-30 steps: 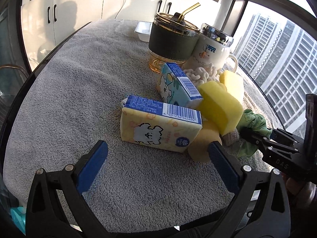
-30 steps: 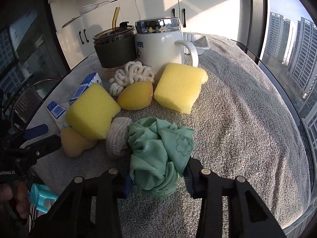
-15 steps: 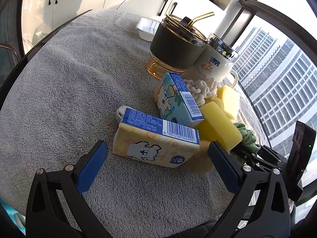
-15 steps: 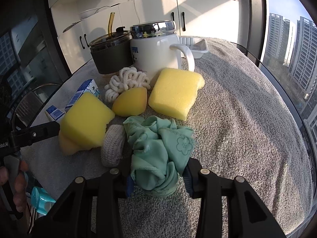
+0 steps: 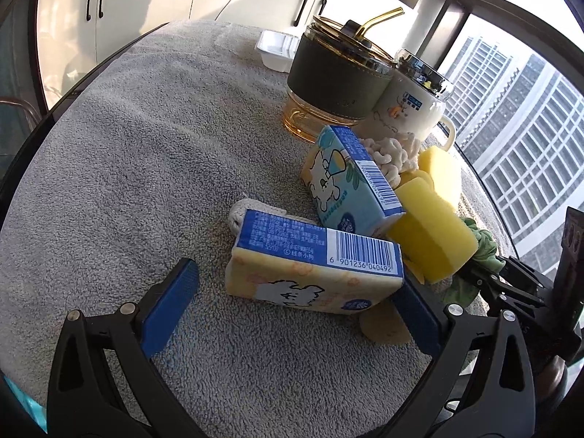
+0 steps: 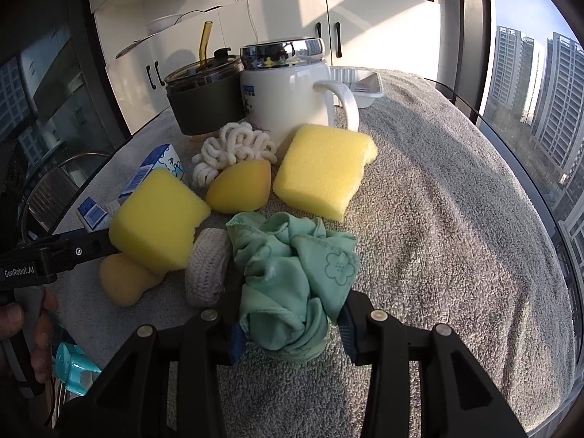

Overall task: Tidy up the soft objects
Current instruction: 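Grasp the yellow printed box with the left gripper while the right grasps the mint-green cloth, then lift the box and cloth and carry both toward the white tray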

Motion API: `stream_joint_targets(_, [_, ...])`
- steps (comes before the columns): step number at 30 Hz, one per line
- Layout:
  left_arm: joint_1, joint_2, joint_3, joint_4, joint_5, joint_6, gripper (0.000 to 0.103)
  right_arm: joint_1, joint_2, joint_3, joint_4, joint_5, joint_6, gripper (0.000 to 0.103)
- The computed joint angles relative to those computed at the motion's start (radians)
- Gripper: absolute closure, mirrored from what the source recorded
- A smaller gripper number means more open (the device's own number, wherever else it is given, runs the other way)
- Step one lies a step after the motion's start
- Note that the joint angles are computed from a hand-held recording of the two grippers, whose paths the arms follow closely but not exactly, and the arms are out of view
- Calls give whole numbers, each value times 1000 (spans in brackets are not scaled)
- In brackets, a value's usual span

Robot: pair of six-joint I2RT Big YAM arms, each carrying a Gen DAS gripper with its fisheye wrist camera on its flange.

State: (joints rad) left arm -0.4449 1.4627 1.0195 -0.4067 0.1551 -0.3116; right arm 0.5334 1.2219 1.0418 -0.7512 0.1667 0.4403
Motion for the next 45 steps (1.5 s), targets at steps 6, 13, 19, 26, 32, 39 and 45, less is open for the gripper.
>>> stream_joint_targets(6, [-14, -13, -43, 89, -25, 64, 24, 8, 1, -1, 1, 18, -11, 60])
stream_joint_targets(13, [-11, -28, -59, 101, -26, 35, 25, 12, -5, -6, 3, 25, -11, 61])
stream_joint_targets(19, [-26, -76, -76, 103, -66, 27, 25, 14, -17, -6, 4, 35, -16, 62])
stream_joint_targets(26, [-42, -119, -76, 97, -89, 43, 25, 17, -34, 5, -9, 55, -19, 64])
stream_joint_targets(32, [-30, -133, -61, 71, -82, 43, 25, 4, -47, 29, -37, 67, -40, 64])
stream_joint_targets(39, [17, -137, -21, 46, -45, 44, 25, -37, -51, 74, -82, 63, -88, 64])
stream_joint_targets(45, [85, -91, 74, 18, 4, 90, 25, -112, -35, 146, -100, 61, -175, 64])
